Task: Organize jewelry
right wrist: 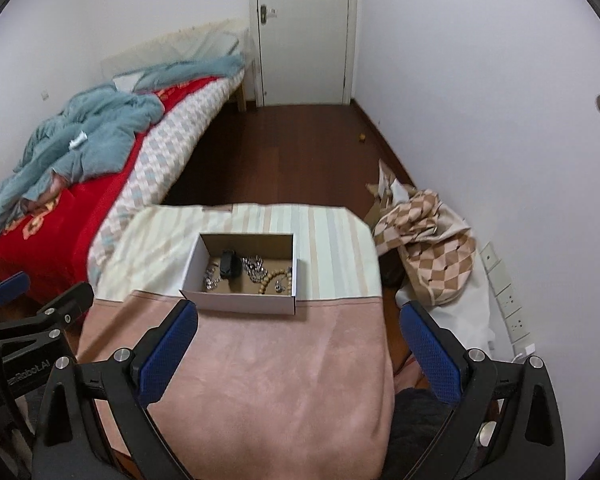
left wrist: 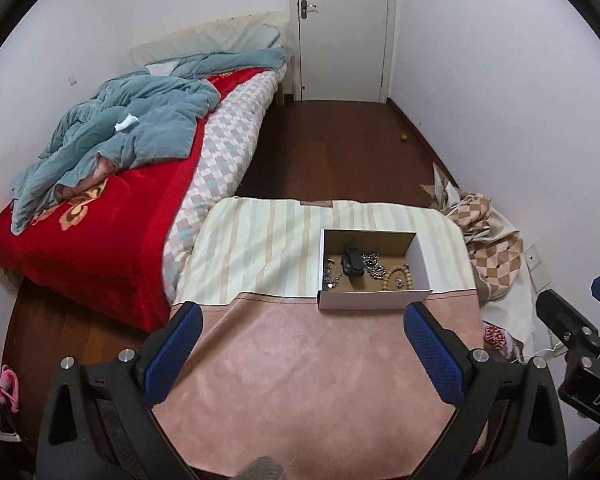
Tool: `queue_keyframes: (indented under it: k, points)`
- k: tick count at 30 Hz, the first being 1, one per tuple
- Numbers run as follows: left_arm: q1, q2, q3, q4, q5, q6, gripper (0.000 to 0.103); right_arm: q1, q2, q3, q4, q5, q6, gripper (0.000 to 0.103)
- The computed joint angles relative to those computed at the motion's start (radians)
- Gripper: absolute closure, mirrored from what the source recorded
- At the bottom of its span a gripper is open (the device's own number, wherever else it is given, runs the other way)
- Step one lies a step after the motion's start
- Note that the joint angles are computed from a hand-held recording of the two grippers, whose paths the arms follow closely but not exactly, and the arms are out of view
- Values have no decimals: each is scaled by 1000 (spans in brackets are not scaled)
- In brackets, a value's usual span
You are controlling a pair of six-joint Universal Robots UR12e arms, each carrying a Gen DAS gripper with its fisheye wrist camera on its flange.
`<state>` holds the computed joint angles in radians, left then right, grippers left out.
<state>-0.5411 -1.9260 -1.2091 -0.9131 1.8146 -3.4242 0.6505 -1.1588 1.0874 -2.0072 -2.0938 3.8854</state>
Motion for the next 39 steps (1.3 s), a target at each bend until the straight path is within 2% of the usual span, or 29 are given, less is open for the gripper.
queue_keyframes:
  k: [9,13,18,25,29,39]
  points:
    - [-9,54,-23,-3,-5,-19,1,48,-39,-21,22,-79,0,0]
    - [-10,64,-20,-18,-22,-19,1,58,-41,-39,31,-92,-10,0]
    - [-7,63,-12,-29,-21,-17,1,53,-41,-57,49,-69,-10,0]
    - [2,18,55,-80,-38,-16,1,25,-12,-100,94,-28,-15,0]
    - [4,-28,115,-116,-21,-20,0,0,13,-126,106,-1,-20,0]
    - [22,-143,278,-279,-49,-17,1,-64,81,-197,155,76,-34,0]
